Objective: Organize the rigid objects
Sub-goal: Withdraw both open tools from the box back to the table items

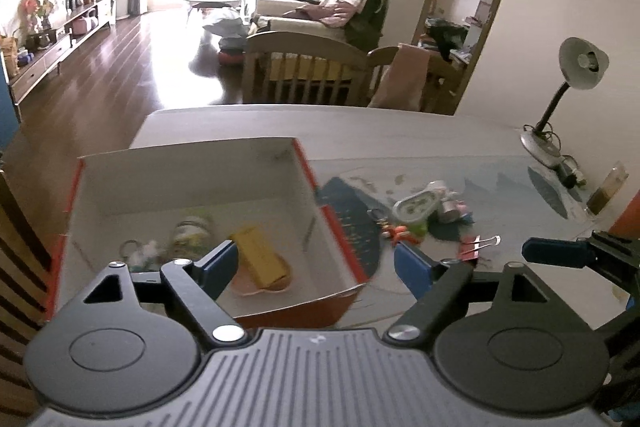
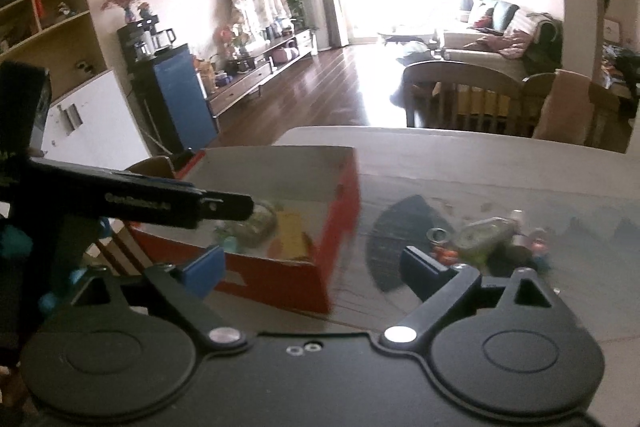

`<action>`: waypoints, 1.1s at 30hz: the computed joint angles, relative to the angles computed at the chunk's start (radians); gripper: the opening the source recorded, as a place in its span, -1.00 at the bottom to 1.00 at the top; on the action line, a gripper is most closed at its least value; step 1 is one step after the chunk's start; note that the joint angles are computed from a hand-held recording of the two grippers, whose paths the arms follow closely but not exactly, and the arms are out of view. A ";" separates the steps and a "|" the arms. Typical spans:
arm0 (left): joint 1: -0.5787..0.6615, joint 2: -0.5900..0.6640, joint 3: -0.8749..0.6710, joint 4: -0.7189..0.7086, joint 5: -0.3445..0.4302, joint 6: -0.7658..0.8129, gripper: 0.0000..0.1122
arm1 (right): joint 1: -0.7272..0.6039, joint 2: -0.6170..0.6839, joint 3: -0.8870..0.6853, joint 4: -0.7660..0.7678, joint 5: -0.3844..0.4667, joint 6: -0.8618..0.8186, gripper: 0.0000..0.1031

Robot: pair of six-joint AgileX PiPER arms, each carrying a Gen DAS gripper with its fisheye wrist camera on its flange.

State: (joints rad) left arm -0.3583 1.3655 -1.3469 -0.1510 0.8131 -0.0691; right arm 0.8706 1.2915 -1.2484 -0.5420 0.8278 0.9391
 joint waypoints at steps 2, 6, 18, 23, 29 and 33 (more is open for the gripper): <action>-0.044 0.026 -0.013 0.031 -0.014 -0.058 0.53 | -0.040 -0.041 0.043 0.032 -0.012 -0.038 0.83; -0.133 0.090 -0.047 0.100 -0.044 -0.165 0.59 | -0.145 -0.105 0.118 0.123 -0.048 -0.139 0.83; -0.340 0.370 -0.252 0.273 -0.059 -0.414 0.60 | -0.570 -0.224 0.319 0.530 -0.137 -0.745 0.83; -0.365 0.503 -0.357 0.294 -0.050 -0.493 0.60 | -0.804 -0.177 0.350 0.792 -0.140 -1.099 0.81; -0.398 0.660 -0.491 0.393 -0.011 -0.587 0.60 | -0.941 -0.101 0.366 0.961 -0.133 -1.394 0.78; -0.390 0.741 -0.572 0.379 0.039 -0.589 0.60 | -0.965 -0.041 0.373 1.013 -0.152 -1.519 0.73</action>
